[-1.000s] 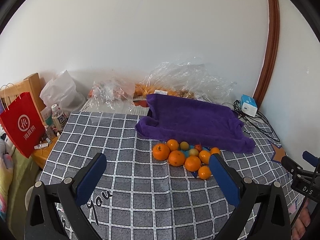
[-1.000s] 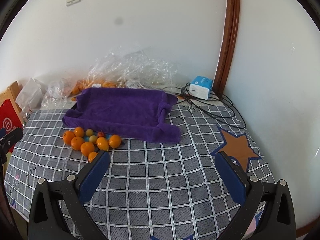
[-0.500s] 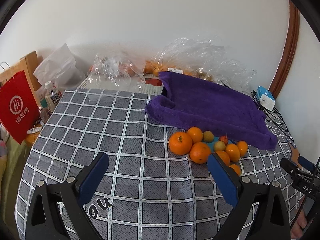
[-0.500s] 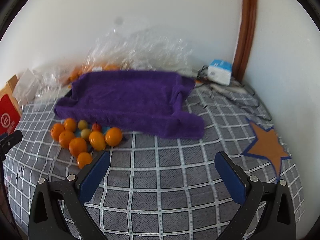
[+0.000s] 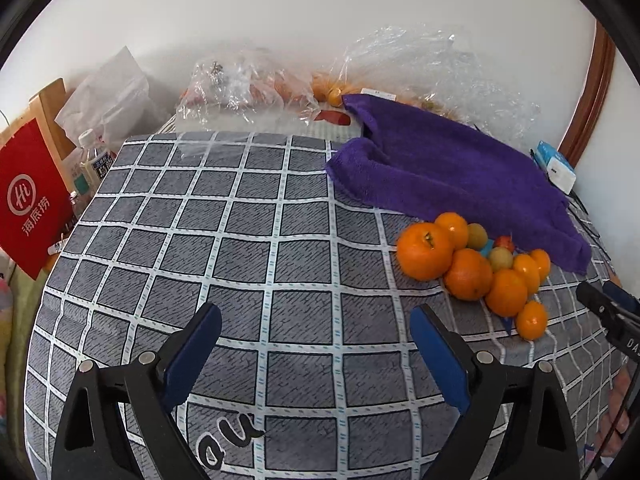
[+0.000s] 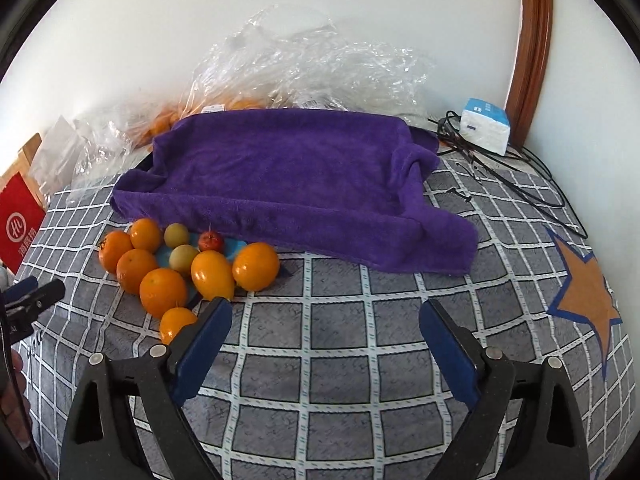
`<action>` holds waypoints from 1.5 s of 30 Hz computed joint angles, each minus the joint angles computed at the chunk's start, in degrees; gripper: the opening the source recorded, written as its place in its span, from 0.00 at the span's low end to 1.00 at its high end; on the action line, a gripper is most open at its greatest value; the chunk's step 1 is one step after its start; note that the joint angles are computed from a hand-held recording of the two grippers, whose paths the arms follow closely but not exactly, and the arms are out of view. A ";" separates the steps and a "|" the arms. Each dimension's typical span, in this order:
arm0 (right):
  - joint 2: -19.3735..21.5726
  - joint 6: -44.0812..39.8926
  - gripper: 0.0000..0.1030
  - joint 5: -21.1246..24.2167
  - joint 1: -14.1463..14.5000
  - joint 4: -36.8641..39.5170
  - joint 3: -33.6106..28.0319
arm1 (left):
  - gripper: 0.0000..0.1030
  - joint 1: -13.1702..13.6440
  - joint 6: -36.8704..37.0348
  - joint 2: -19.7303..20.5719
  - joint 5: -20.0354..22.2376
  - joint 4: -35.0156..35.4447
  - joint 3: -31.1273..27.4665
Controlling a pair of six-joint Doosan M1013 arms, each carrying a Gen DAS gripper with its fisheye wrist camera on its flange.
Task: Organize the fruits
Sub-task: 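Move the right tool to the fruit pile and grasp a mandarin, then grasp a large orange with the left tool while the right tool holds its mandarin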
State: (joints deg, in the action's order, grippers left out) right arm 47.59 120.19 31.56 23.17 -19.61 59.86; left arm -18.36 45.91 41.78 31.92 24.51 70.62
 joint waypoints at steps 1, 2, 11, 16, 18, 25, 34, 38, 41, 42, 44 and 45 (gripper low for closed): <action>0.22 -0.41 0.91 -0.26 -0.03 0.53 -0.32 | 0.92 0.00 -0.56 0.15 -0.01 0.85 0.02; 0.36 -0.46 0.90 -0.42 0.00 0.52 -0.47 | 0.92 -0.01 -1.19 0.26 0.12 1.71 0.04; 1.18 4.12 0.82 0.22 0.67 -5.29 -1.87 | 0.91 0.72 -2.59 1.15 0.72 1.95 0.05; 2.19 -1.79 0.69 1.95 0.52 0.38 -3.82 | 0.89 1.02 -1.99 0.98 -1.19 1.18 0.77; 2.28 -3.46 0.66 1.05 0.53 1.61 -3.74 | 0.89 1.07 -1.35 1.11 -0.98 0.64 0.52; 4.28 -8.52 0.55 2.73 0.86 5.13 -7.19 | 0.89 1.12 -1.03 1.10 -1.18 0.17 0.53; 7.93 -12.71 0.46 8.16 -0.33 13.76 -13.92 | 0.89 1.17 -1.17 0.98 -1.42 0.26 0.79; 9.22 -13.48 0.36 10.17 -0.68 15.95 -16.05 | 0.89 1.17 -1.32 0.98 -1.73 0.23 0.85; 8.26 -14.45 0.36 8.13 -0.75 15.49 -14.06 | 0.89 1.26 -1.27 0.84 -2.34 -0.18 1.11; 7.69 -13.66 0.36 7.16 -0.68 14.34 -12.92 | 0.89 1.30 -1.25 0.75 -2.61 -0.34 1.25; 6.82 -13.12 0.36 6.33 -0.74 13.53 -11.20 | 0.89 1.40 -1.17 0.54 -3.38 -0.81 1.64; 6.53 -13.71 0.36 6.36 -0.86 14.23 -10.60 | 0.89 1.44 -0.47 0.37 -4.07 -1.51 1.93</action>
